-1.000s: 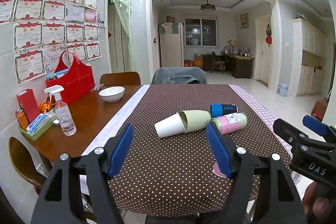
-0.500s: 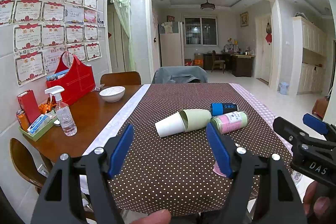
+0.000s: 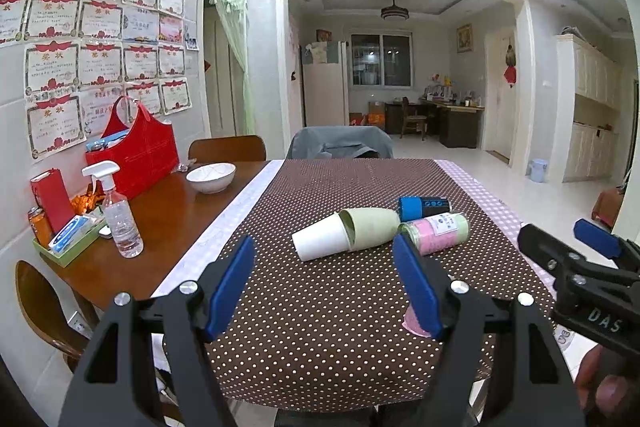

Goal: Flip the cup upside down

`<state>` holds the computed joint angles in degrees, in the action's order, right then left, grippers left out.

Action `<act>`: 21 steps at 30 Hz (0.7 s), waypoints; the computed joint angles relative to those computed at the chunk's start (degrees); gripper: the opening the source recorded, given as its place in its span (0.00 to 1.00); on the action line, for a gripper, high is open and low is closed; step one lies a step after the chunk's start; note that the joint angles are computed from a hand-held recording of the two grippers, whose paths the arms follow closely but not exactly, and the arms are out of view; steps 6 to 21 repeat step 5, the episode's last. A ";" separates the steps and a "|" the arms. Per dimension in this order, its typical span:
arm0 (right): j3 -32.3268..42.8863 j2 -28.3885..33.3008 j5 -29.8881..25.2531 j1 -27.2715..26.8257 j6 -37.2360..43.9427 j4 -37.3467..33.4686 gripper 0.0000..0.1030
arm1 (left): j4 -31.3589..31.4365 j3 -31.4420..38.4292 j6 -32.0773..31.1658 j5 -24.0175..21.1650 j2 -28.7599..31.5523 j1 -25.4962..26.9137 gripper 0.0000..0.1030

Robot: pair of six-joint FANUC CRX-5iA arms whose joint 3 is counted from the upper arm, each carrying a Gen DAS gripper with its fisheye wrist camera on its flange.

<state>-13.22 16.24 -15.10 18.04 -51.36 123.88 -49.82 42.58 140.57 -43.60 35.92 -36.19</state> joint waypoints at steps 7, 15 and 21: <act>0.03 -0.01 0.09 -0.09 -0.15 0.15 0.94 | 0.62 0.12 -0.49 -0.15 0.09 0.13 0.69; 0.03 -0.01 0.09 -0.09 -0.15 0.15 0.94 | 0.62 0.12 -0.49 -0.15 0.09 0.13 0.69; 0.03 -0.01 0.09 -0.09 -0.15 0.15 0.94 | 0.62 0.12 -0.49 -0.15 0.09 0.13 0.69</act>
